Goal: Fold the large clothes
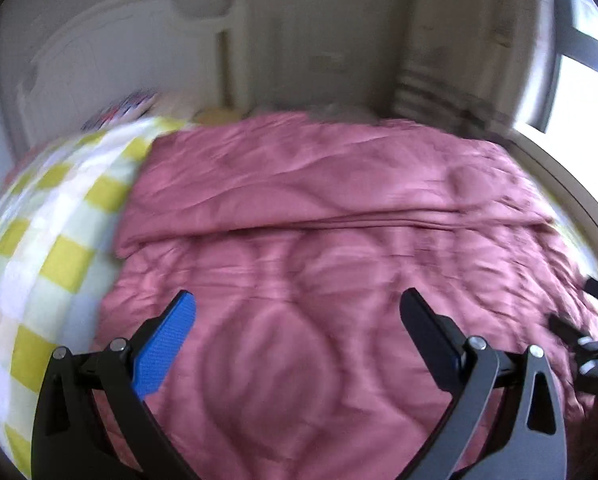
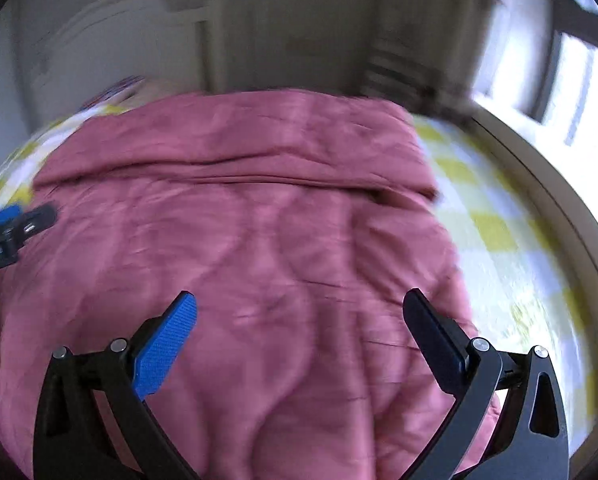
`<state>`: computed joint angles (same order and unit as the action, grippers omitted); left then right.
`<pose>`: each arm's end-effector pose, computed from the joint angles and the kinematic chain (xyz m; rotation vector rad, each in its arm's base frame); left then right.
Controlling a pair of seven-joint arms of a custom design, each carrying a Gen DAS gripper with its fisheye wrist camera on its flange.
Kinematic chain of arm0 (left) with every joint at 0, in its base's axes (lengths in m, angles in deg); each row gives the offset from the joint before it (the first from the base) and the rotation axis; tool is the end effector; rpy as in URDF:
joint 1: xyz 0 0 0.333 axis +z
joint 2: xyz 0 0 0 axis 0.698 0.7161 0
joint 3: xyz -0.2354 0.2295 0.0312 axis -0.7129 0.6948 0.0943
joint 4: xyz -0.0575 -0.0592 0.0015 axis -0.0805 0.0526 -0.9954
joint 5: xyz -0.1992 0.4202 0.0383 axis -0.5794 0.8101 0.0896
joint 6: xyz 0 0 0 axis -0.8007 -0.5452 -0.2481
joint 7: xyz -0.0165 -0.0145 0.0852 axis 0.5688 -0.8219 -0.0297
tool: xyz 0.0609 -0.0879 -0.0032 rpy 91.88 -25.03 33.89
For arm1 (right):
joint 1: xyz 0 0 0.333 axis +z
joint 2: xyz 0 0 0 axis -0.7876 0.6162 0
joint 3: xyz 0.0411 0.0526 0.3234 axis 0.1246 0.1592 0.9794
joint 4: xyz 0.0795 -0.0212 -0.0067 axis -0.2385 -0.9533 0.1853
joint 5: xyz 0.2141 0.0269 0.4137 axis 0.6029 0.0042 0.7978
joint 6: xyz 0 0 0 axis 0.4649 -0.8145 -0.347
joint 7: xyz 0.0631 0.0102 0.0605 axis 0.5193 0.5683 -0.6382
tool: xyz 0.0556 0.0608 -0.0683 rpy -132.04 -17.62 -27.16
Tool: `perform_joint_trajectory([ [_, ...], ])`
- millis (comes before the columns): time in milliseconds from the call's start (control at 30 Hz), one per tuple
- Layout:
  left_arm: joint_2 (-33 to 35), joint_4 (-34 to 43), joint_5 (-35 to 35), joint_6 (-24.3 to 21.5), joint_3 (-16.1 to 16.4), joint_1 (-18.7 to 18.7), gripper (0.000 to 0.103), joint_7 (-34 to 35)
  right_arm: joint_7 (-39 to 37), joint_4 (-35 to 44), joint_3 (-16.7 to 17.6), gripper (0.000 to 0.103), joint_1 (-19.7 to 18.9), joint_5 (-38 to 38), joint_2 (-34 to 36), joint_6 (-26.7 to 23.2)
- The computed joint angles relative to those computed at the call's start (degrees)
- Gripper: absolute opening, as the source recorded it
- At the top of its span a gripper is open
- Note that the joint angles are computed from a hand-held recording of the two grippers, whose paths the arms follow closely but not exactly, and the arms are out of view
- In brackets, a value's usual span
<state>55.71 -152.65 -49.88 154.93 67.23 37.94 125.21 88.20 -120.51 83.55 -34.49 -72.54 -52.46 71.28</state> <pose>0.4375 -0.2650 0.5148 -1.6634 1.7961 -0.8050 0.3616 0.2628 0.5088 -1.9158 1.6092 -0.7302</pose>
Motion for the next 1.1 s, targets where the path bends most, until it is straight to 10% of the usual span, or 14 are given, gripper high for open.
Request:
perform_joint_trajectory([
  [133, 6.8, 4.7, 0.9, -8.5, -1.1, -2.4, 0.101, 5.6, -3.3, 3.1, -0.5, 0.099, 2.4, 0.8, 5.5, -3.2],
  [233, 5.9, 3.5, -6.6, -7.6, 4.8, -6.0, 0.101, 8.2, -3.1, 2.5, -2.2, 0.098, 2.9, 3.0, 5.5, -2.2],
  [367, -0.5, -0.9, -6.6, -6.2, 4.7, -2.6, 0.101, 4.7, 6.3, 2.2, 2.1, 0.098, -4.3, -2.7, 3.1, -5.6],
  [567, -5.9, -5.7, -12.9, -5.7, 9.5, -1.3, 0.101, 3.1, 11.4, -0.3, -3.5, 0.099, -5.3, 1.9, 1.7, -6.4],
  [800, -7.3, -4.4, -5.4, -5.3, 2.4, 1.7, 0.101, 3.2, 8.8, 0.8, 0.0, 0.098, -3.3, -5.0, 2.3, 0.6],
  [1000, -1.4, -0.5, -9.5, -11.1, 6.4, -3.2, 0.101, 11.5, -0.4, 5.3, -4.4, 0.099, 2.2, 2.0, 11.2, 0.1],
  [1100, -2.8, -1.9, -11.6, -9.6, 7.6, -2.6, 0.101, 11.3, 8.6, 4.4, -0.5, 0.099, -3.6, -1.2, 8.8, -3.2],
])
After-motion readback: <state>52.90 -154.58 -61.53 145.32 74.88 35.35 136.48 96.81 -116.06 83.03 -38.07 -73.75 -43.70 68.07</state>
